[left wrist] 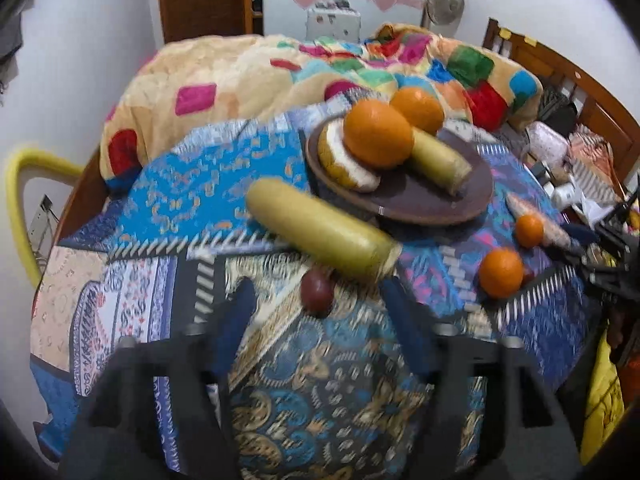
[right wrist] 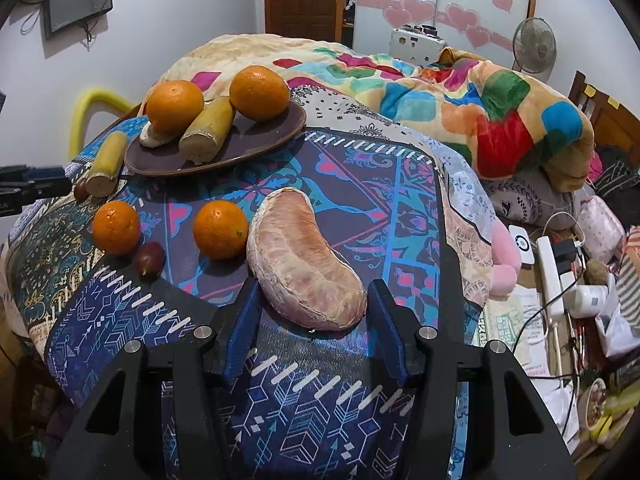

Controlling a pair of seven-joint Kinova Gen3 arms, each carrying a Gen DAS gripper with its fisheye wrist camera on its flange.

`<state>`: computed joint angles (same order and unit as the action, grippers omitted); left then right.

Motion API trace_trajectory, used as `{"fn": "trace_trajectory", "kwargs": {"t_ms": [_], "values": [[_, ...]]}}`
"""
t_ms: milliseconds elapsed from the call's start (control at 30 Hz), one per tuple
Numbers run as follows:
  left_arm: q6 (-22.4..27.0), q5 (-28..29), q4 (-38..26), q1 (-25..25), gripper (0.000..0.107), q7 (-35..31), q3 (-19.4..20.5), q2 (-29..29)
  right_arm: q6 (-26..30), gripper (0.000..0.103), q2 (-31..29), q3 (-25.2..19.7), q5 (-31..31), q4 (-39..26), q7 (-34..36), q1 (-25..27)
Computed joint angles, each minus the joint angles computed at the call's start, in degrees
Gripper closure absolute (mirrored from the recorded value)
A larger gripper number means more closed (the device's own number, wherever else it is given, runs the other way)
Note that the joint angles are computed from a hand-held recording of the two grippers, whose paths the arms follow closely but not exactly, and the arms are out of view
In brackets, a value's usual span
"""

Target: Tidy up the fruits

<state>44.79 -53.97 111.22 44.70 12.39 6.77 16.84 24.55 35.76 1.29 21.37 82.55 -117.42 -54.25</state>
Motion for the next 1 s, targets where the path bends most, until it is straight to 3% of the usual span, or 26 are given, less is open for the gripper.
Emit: {"fn": "trace_trajectory", "kwargs": {"t_ms": [67, 233, 467, 767, 1000], "values": [[0.5, 0.1, -1.9, -1.2, 0.036, -1.3, 1.0, 1.2, -0.1, 0.052, 0.1, 0.1, 0.1, 0.0, 0.1, -0.1], [1.4, 5.4, -8.2, -1.6, 0.033, -9.1, -1.0, 5.6, 0.1, 0.051, 0.4, -0.8, -0.5, -0.6, 1.3, 0.9], [2.5, 8.0, -11.5, 0.2, 0.033, -7.6, -5.3, 9.4, -1.3, 0.051, 0.9, -0.3, -0.6, -0.7, 2.3, 0.7], [0.7, 7.1, -9.8, 1.3, 0.054, -6.4, -6.0, 8.3, -3.6, 0.051, 0.9, 0.3, -2.0, 0.3, 3.2, 0.7], [2.7, 7.2, -9.5, 3.0, 0.060, -6.9, -4.8, 7.2, -3.8, 0.053, 0.0, 0.9, -2.2, 1.5, 2.8, -0.1]]}}
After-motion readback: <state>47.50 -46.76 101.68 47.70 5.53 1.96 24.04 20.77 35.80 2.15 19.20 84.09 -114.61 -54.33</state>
